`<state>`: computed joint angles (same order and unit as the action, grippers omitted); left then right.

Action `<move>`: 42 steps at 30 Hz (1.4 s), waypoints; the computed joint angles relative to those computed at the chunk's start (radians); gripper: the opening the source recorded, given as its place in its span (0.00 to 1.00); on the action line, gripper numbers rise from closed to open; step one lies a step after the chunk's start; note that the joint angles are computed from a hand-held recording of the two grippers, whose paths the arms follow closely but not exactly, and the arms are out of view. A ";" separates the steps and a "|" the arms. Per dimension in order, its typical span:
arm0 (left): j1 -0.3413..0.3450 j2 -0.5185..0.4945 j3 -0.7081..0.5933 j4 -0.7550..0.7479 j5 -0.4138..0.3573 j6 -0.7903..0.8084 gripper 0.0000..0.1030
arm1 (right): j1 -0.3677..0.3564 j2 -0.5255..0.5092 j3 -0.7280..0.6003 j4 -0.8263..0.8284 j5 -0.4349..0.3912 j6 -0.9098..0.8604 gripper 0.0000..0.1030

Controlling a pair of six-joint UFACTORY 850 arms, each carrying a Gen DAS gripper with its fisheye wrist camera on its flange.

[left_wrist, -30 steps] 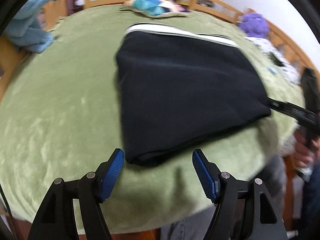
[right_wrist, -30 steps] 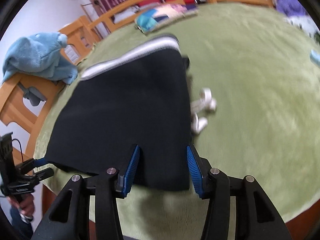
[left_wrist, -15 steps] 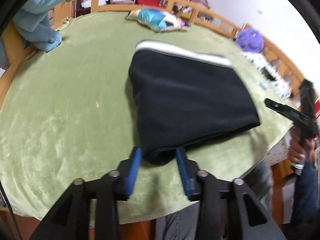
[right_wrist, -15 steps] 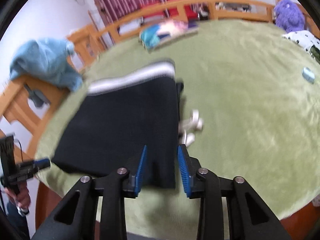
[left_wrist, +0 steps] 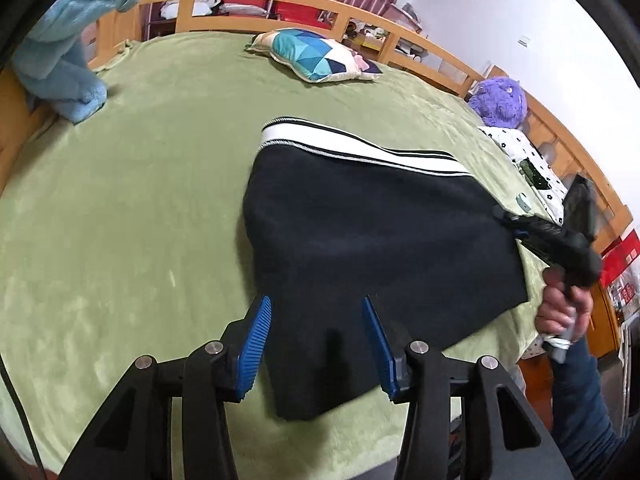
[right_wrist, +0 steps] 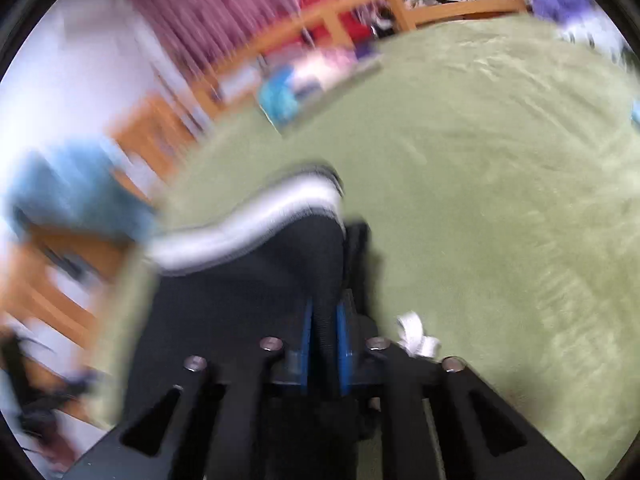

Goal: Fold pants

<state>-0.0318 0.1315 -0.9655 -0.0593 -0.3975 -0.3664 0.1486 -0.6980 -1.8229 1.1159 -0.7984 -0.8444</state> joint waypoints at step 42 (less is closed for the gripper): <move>-0.270 0.009 -0.006 0.508 -0.177 -0.572 0.55 | 0.063 0.375 0.479 -0.347 0.300 0.006 0.40</move>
